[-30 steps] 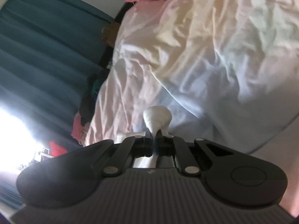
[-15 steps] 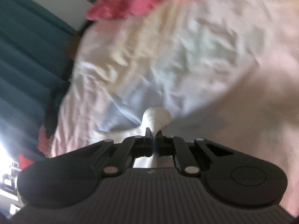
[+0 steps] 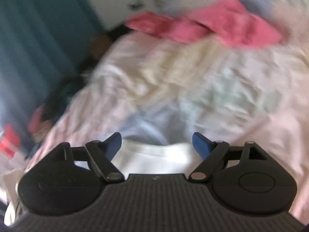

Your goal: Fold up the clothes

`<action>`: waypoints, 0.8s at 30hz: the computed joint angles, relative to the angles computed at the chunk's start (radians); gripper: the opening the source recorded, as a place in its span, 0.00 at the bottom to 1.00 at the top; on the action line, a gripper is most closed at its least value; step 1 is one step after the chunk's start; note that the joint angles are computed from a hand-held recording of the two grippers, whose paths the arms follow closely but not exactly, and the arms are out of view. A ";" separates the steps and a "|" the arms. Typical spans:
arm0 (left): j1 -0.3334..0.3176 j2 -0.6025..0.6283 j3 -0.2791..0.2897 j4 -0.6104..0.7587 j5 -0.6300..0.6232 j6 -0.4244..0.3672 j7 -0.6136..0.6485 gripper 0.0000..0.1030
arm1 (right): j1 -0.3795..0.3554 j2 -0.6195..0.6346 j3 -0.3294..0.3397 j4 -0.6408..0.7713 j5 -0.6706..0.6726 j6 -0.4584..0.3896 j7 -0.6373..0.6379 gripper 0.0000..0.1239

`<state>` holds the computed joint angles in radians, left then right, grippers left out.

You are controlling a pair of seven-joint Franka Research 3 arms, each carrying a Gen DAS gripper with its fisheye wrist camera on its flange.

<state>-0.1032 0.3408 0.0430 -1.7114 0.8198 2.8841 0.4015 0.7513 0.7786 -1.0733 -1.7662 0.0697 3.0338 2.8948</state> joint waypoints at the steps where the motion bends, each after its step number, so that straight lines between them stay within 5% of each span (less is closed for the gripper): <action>1: -0.019 0.008 0.006 0.017 0.028 0.015 -0.016 0.79 | 0.005 -0.006 0.003 -0.008 -0.015 0.058 -0.024 0.67; 6: -0.094 0.095 0.000 0.148 0.103 0.080 -0.006 0.80 | 0.000 -0.060 0.076 -0.020 -0.071 0.296 -0.212 0.67; 13: -0.135 0.308 -0.118 0.414 -0.091 0.072 0.272 0.80 | -0.079 -0.135 0.265 0.006 -0.196 0.444 -0.414 0.67; 17: -0.221 0.377 -0.044 0.479 -0.102 0.110 0.267 0.80 | -0.112 -0.153 0.354 0.014 -0.229 0.477 -0.485 0.67; 24: -0.337 0.483 0.123 0.555 -0.096 0.149 0.229 0.80 | -0.008 -0.054 0.291 0.045 -0.060 0.511 -0.605 0.67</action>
<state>-0.4402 0.8238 0.1664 -1.1565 0.7234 3.0333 0.6304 0.7432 0.7247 -0.7820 -1.7212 0.0095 3.5450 2.2898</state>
